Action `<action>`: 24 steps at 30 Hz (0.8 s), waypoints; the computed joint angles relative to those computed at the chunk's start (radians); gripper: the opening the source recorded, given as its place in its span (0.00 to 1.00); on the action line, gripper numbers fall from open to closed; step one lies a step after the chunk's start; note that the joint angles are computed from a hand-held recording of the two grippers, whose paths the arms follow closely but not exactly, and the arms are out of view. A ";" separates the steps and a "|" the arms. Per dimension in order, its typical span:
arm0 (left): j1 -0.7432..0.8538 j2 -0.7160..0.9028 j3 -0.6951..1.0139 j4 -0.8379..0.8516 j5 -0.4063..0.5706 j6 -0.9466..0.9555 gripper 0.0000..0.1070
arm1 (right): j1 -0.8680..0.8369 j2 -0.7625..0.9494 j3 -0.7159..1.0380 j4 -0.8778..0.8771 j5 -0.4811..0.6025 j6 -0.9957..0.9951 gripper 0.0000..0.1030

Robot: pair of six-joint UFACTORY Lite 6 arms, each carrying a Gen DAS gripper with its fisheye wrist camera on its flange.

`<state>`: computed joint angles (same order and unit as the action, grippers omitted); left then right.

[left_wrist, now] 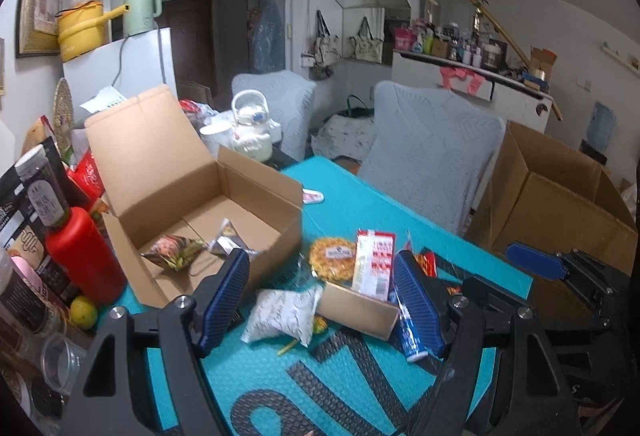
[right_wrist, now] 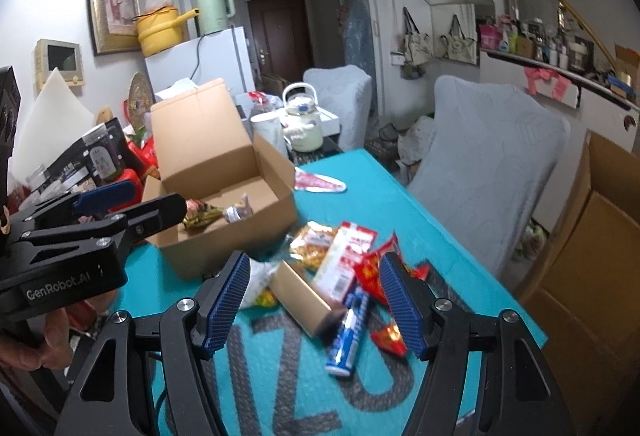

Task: Organize snacks
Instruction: 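Move both tools back over the snack pile, then grasp the gold box with the left tool while the right tool grasps the red candy packet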

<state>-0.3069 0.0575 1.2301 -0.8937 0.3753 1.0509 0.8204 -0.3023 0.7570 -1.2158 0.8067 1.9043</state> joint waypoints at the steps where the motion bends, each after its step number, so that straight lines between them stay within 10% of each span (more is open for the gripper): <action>1: -0.003 -0.003 -0.014 -0.007 -0.006 0.010 0.70 | 0.009 -0.009 -0.020 -0.001 0.010 0.015 0.66; 10: -0.034 0.060 -0.035 -0.050 -0.019 0.015 0.70 | -0.023 -0.065 -0.151 -0.010 0.005 0.085 0.66; 24: -0.147 0.241 0.016 0.091 -0.148 -0.231 0.70 | -0.330 0.001 -0.307 -0.243 -0.304 0.273 0.66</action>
<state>-0.4542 0.2987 1.2466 -0.8025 0.2278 0.8203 0.4905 -0.3015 0.4503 -1.4590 0.5028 2.1770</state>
